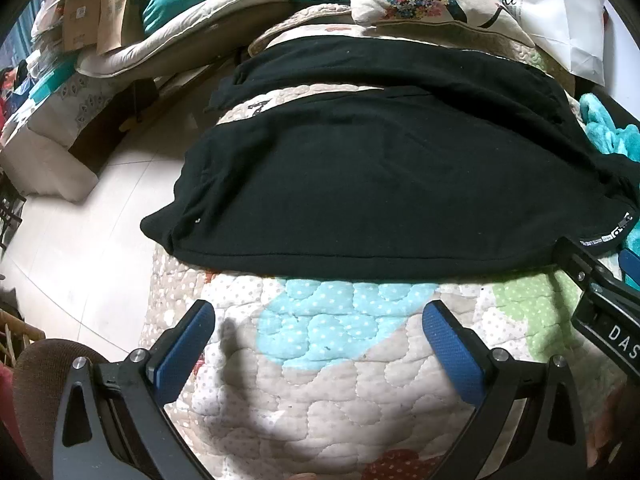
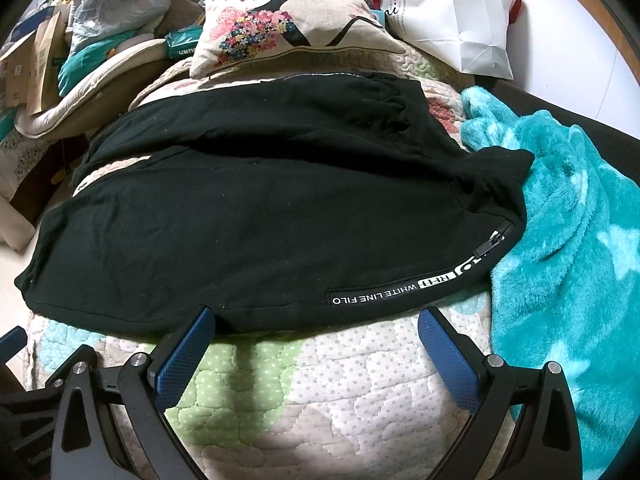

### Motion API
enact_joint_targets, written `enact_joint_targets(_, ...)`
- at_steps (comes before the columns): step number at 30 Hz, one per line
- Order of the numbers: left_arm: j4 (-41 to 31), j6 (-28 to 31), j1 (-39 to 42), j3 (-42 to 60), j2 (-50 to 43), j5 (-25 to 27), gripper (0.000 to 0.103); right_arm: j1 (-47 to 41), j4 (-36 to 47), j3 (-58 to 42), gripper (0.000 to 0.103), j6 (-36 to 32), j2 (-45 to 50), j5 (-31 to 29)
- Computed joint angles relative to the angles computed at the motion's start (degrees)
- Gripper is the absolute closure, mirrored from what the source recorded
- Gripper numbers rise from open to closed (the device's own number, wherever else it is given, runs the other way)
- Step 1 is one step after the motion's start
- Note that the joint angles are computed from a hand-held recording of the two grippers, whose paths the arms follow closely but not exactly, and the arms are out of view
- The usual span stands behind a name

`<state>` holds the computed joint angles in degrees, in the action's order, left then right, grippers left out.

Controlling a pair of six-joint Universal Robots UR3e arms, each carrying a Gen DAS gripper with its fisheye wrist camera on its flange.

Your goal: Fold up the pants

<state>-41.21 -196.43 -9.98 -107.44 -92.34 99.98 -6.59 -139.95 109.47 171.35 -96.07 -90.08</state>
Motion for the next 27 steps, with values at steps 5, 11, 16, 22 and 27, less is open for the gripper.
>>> enact_joint_targets(5, 0.05, 0.10, 0.06, 0.09, -0.29, -0.05, 0.000, -0.02, 0.46, -0.16, 0.000, 0.18, -0.08, 0.09)
enact_joint_targets(11, 1.51, -0.56, 1.21, -1.55, -0.11, -2.26, 0.000, 0.07, 0.12, 0.00, 0.000, 0.25, -0.10, 0.08)
enact_joint_targets(16, 2.25, -0.11, 4.25, -3.94, 1.51, -6.96, 0.000, 0.41, -0.77, -0.11, 0.000, 0.67, -0.52, 0.08)
enact_joint_targets(22, 5.43, 1.25, 2.55, -6.39, 2.67, -4.73, 0.000, 0.41, -2.24, 0.26, 0.000, -0.03, -2.46, 0.34)
enact_joint_targets(27, -5.54, 6.04, 9.19, -2.93, 11.60, -15.08, 0.033, -2.61, 3.03, -2.44, 0.000, -2.38, -5.84, 4.97)
